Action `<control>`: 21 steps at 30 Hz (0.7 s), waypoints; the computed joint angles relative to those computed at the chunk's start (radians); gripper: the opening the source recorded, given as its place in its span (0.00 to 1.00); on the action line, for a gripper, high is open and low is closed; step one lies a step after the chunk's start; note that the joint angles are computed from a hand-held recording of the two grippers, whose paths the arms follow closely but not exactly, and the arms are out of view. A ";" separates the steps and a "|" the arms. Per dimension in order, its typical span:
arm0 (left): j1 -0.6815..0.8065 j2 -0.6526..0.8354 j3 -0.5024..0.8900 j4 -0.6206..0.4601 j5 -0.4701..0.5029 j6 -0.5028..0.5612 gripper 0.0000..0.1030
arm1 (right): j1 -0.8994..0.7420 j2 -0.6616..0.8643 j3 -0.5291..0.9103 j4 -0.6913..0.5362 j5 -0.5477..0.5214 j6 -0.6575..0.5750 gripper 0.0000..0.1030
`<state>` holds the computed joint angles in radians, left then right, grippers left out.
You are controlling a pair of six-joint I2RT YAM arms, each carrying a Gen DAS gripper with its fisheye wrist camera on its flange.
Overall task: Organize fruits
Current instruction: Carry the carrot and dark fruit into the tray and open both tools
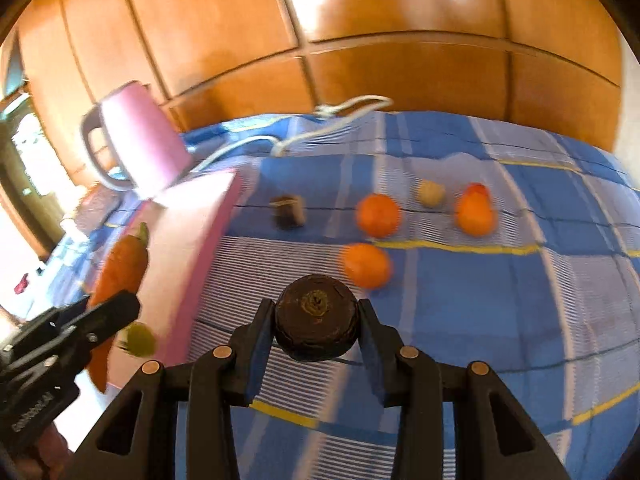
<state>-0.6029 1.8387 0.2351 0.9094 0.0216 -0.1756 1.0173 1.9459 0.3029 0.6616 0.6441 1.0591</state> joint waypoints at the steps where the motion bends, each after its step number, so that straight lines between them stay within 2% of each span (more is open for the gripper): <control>1: 0.031 -0.009 -0.006 -0.003 0.012 0.007 0.27 | 0.000 -0.004 0.020 -0.010 -0.007 -0.017 0.40; 5: 0.174 -0.030 -0.022 -0.014 0.060 0.032 0.27 | -0.025 0.001 0.121 -0.023 -0.070 -0.132 0.40; 10: 0.322 0.015 -0.004 -0.016 0.096 0.046 0.27 | -0.031 0.041 0.239 -0.072 -0.123 -0.216 0.40; 14: 0.362 0.054 -0.011 0.015 0.106 0.065 0.27 | -0.033 0.093 0.325 -0.099 -0.152 -0.257 0.40; 21: 0.382 0.082 0.021 -0.016 0.085 0.066 0.27 | -0.043 0.161 0.428 -0.138 -0.196 -0.261 0.40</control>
